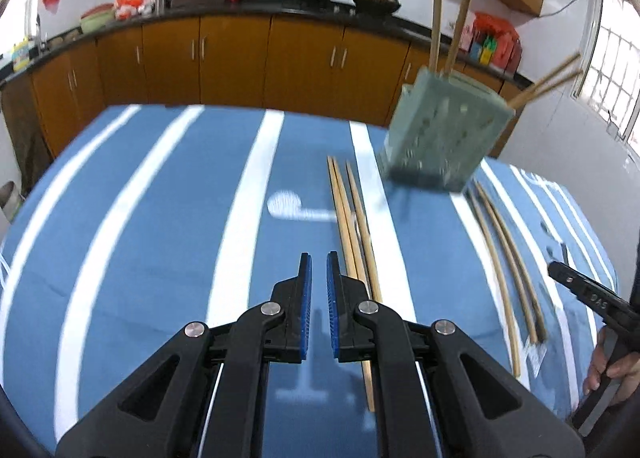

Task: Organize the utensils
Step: 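Lower the right tool onto a chopstick and close it while the left tool grasps another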

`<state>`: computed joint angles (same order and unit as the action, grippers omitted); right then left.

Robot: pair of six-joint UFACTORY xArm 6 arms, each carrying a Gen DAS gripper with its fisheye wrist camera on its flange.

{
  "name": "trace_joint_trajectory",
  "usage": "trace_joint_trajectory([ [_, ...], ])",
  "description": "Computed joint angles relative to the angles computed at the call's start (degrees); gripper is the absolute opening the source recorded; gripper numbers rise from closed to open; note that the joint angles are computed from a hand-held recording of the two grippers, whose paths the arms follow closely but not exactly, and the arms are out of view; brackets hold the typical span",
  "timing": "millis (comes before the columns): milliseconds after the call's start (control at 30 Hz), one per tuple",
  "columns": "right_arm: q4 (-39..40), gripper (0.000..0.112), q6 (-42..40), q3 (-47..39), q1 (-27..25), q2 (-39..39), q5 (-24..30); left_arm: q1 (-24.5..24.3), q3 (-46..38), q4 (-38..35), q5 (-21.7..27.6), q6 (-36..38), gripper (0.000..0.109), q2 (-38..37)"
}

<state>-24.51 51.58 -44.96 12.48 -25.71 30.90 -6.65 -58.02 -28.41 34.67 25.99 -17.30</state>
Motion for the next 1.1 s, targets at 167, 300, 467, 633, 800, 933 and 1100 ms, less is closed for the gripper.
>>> trace_joint_trajectory([
  [167,-1.6,0.02,0.9,-1.5,1.2,3.6,2.0,-0.1,1.0,-0.8,1.5,1.2,0.008,-0.1],
  [300,-5.3,0.008,2.4,-2.9,1.4,5.3,4.1,-0.4,1.1,-1.6,2.7,2.4,0.008,0.2],
  [467,-8.3,0.007,8.4,-3.3,-0.3,4.6,7.9,-0.8,0.3,-2.6,4.6,3.4,0.008,1.6],
  [633,-8.0,0.008,8.1,-2.3,-1.7,3.5,8.1,-1.5,-0.2,-2.2,5.5,4.3,0.008,2.6],
  [800,-8.6,0.008,7.9,-2.1,-1.8,3.5,7.8,-2.2,-0.5,0.1,5.1,3.2,0.008,3.8],
  [933,-8.4,0.008,7.5,-1.8,-2.0,3.1,7.5,-2.2,-0.6,1.3,4.5,2.2,0.008,4.0],
  [1100,-9.3,0.008,7.6,-2.0,-1.7,3.4,8.0,-2.6,-0.5,3.4,3.6,1.0,0.008,4.2],
])
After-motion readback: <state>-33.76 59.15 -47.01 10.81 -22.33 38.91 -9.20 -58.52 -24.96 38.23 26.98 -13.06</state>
